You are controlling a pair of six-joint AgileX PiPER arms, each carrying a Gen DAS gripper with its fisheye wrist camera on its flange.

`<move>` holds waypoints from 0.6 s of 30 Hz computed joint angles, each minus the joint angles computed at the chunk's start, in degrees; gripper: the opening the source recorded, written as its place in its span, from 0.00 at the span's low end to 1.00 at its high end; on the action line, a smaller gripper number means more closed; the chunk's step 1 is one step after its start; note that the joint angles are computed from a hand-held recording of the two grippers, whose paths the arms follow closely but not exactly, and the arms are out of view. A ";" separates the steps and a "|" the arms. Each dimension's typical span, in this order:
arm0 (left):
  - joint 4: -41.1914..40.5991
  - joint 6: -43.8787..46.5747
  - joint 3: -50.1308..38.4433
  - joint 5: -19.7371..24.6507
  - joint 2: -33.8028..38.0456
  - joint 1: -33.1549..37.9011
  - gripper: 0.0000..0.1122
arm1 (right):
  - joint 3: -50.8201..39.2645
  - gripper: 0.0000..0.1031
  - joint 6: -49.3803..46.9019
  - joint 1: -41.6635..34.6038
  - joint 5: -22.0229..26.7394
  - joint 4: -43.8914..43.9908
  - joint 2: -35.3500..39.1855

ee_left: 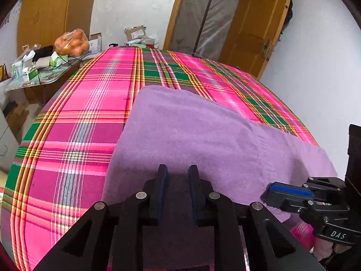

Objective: Fold clothes

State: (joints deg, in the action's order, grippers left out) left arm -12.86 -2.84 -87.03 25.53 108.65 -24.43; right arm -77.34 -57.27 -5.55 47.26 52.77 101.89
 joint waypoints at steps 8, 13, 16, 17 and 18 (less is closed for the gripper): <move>-19.46 18.94 3.10 -2.15 -1.93 0.57 0.18 | 5.72 0.07 -2.07 -6.60 0.17 1.59 -4.65; -21.99 22.74 1.51 0.09 -0.65 -1.42 0.18 | 6.70 0.09 -2.74 -9.50 1.29 2.15 -4.72; -19.92 22.18 0.21 0.82 0.50 -3.39 0.19 | 6.23 0.09 -2.04 -10.31 1.64 2.12 -4.06; -16.16 19.41 -0.61 1.07 1.25 -4.50 0.20 | 6.01 0.09 -1.71 -10.67 1.77 2.26 -3.80; -12.91 16.81 -0.98 0.88 1.46 -5.25 0.20 | 5.79 0.09 -1.37 -11.03 1.90 2.39 -3.54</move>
State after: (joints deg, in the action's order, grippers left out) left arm -25.76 13.97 -88.01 26.41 110.12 -29.67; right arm -71.54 -58.64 -16.58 49.16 55.16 98.35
